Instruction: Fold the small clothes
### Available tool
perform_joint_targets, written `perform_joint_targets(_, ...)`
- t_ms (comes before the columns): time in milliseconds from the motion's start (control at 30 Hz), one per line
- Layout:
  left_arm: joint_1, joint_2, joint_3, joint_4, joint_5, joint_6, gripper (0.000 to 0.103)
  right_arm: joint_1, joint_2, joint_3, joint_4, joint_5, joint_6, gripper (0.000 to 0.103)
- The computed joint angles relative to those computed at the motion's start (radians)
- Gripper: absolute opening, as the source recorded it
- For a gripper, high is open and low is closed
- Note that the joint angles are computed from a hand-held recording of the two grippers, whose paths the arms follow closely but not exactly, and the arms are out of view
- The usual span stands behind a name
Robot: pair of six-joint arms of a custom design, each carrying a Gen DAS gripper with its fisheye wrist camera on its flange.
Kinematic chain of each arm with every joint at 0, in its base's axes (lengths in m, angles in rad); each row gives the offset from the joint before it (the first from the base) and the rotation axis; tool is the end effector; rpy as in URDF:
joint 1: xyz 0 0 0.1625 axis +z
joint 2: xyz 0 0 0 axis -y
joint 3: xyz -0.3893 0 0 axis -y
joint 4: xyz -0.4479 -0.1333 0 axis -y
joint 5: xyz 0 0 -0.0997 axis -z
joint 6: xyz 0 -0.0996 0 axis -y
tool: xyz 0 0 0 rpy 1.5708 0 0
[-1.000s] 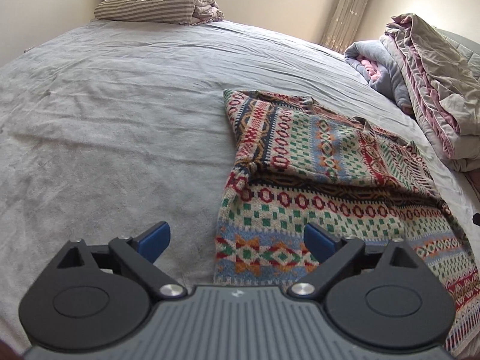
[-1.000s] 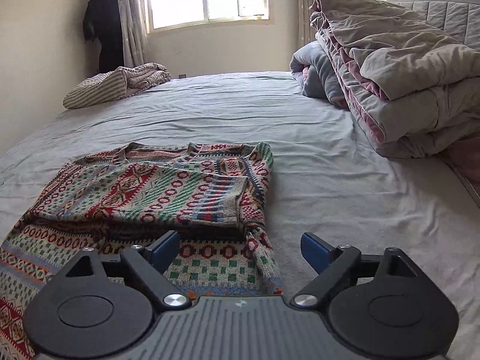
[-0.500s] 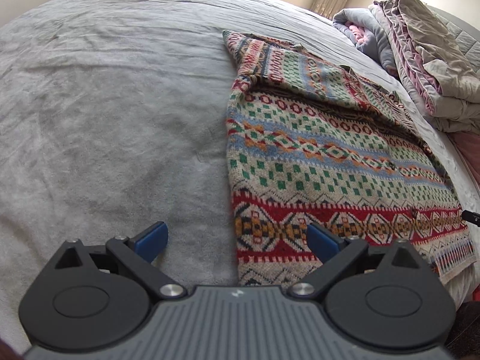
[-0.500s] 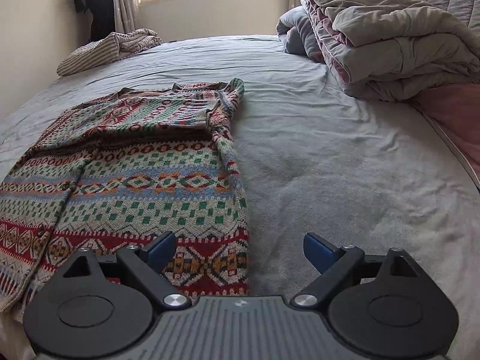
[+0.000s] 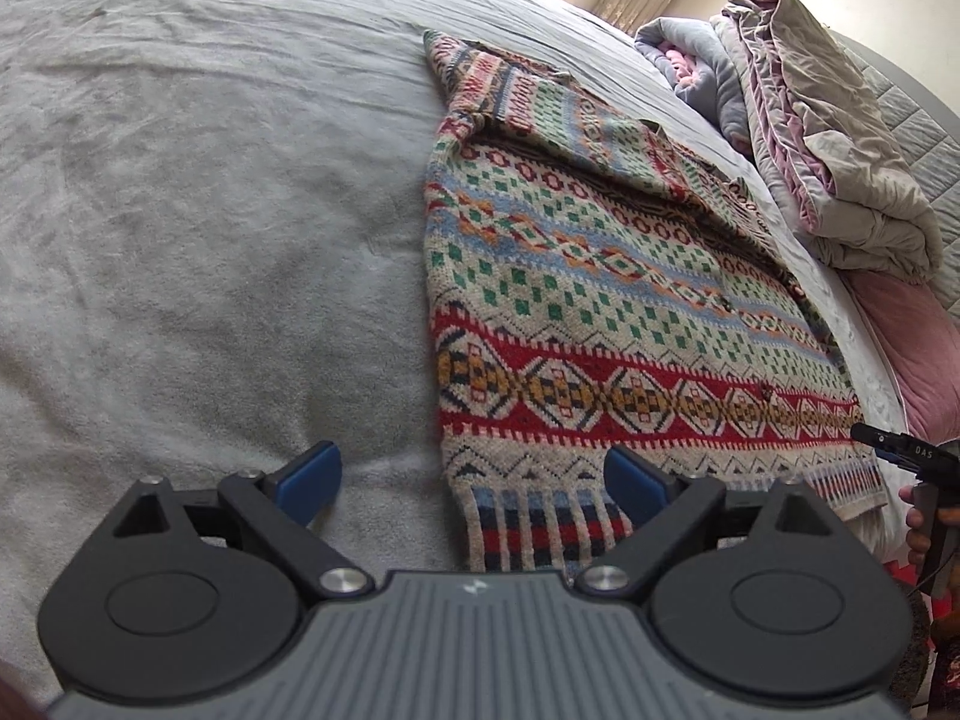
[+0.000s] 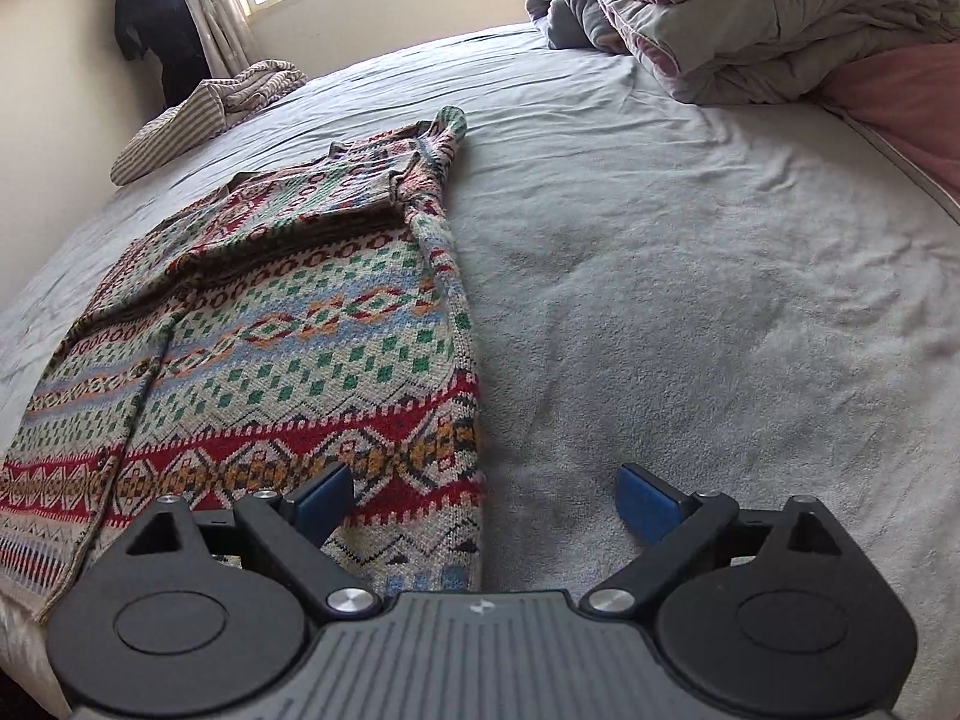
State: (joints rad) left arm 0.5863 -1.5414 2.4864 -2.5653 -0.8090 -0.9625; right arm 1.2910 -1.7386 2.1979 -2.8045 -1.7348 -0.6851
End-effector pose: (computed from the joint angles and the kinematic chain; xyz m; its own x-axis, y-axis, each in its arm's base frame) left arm -0.2022 -0.3769 0.1216 -0.9278 -0.1198 -0.3534 0.1236 0.7949 -0.5940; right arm -0.0191 -0.4902 0.3472 -0.8348 -0.1388 0.5329 -0.4272 0.7738 -0.4677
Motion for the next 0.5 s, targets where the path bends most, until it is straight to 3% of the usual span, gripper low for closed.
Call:
perform_joint_targets(233,0.010,-0.013,0.029,-0.099,-0.038,0.002,0.068,-0.026,-0.027,0.002,0.074,0.088,0.015,0.093)
perform_joint_targets(500,0.065,0.007,0.049,-0.273,-0.166,0.046,0.045,-0.061,-0.057,0.005,0.143,0.183,0.053,0.076)
